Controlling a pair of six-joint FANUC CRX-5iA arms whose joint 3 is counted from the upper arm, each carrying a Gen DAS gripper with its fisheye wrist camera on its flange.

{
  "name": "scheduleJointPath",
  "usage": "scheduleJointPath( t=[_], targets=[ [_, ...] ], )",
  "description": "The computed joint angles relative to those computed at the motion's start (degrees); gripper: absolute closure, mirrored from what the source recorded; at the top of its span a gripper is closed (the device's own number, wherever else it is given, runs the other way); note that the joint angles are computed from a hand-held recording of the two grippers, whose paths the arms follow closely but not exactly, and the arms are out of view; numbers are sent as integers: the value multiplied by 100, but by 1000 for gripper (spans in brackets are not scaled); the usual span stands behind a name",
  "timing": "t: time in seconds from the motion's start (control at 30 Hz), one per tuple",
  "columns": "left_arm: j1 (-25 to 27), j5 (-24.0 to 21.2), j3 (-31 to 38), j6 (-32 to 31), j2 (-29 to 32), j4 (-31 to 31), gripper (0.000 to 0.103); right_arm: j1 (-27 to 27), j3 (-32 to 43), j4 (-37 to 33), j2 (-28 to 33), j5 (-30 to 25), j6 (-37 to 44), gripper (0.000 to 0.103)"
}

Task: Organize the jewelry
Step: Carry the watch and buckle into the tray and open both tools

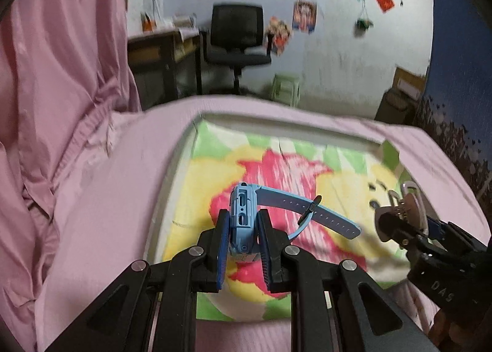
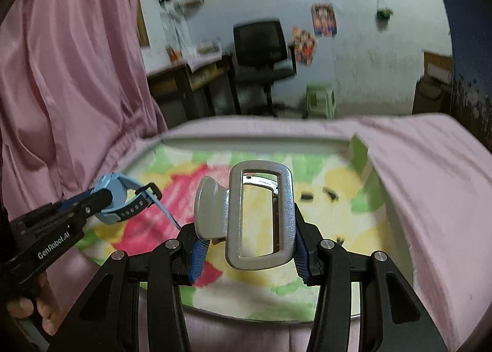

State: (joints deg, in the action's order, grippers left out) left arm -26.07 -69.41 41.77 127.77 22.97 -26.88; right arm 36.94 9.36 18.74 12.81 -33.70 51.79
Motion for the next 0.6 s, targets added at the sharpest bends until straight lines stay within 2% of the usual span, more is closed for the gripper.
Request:
scheduleJointPath(
  t=[0.1, 0.3, 0.53, 0.6],
  targets=[
    [25, -153, 53, -140, 65, 129, 85, -42, 470, -640, 231, -621, 583, 60],
    [66, -260, 153, -304, 121, 255, 85, -99, 975, -1272, 522, -1380, 1079, 60],
    [117, 65, -201, -223, -82, 431, 83, -145, 1051, -1500, 549, -1459, 1229, 59],
    [104, 199, -358, -152, -192, 412, 81, -122, 902, -1405, 457, -1331, 1162, 50]
  ],
)
